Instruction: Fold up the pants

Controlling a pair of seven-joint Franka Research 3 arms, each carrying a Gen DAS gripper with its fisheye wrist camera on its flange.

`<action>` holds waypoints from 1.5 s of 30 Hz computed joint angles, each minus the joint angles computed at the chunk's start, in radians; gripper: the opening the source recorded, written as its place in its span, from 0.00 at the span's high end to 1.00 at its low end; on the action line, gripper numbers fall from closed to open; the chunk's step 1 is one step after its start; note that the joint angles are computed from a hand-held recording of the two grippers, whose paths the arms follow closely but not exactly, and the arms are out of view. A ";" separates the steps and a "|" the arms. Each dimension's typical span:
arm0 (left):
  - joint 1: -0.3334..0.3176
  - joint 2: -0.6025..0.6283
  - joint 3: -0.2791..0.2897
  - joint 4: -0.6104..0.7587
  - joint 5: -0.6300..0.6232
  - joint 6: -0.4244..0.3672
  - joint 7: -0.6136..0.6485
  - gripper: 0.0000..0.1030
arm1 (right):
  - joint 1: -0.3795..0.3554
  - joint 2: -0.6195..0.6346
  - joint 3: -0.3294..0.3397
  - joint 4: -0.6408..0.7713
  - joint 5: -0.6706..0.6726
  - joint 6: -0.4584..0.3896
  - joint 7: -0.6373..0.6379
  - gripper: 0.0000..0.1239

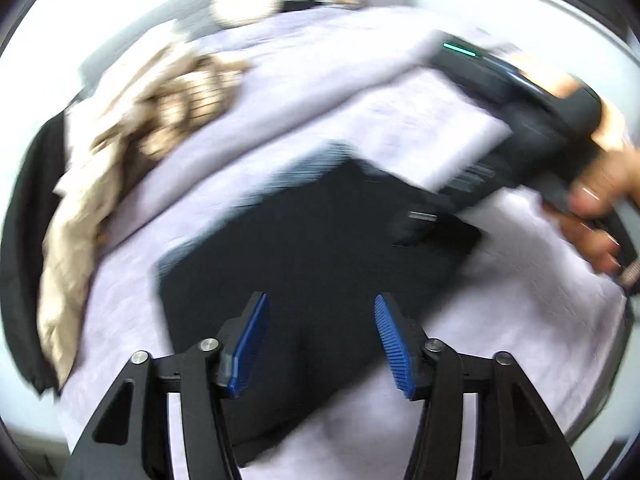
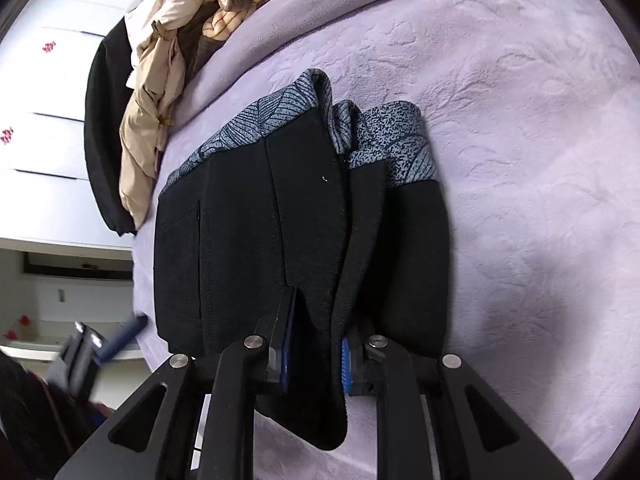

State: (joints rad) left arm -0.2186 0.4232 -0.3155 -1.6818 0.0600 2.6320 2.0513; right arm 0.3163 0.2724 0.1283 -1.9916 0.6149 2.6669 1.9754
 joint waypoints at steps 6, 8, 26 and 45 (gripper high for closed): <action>-0.052 0.190 0.146 0.282 0.146 -0.083 -0.274 0.20 | 0.046 -0.067 -0.077 -0.018 -0.264 0.032 0.264 0.75; -0.048 0.253 0.141 0.367 0.145 -0.170 -0.311 0.20 | 0.015 -0.025 -0.064 0.018 -0.212 0.085 0.243 0.64; -0.025 0.200 0.080 0.218 0.132 -0.151 -0.270 0.20 | 0.023 0.089 -0.128 0.144 -0.328 -0.123 0.303 0.90; -0.032 0.216 0.090 0.274 0.121 -0.226 -0.334 0.18 | 0.094 -0.109 0.026 -0.264 0.082 0.369 0.472 0.86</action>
State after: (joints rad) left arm -0.2508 0.6388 -0.2251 -1.4078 0.1811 2.4061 1.7170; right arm 0.4099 0.1639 0.1539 -2.2561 0.6967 3.0361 2.4475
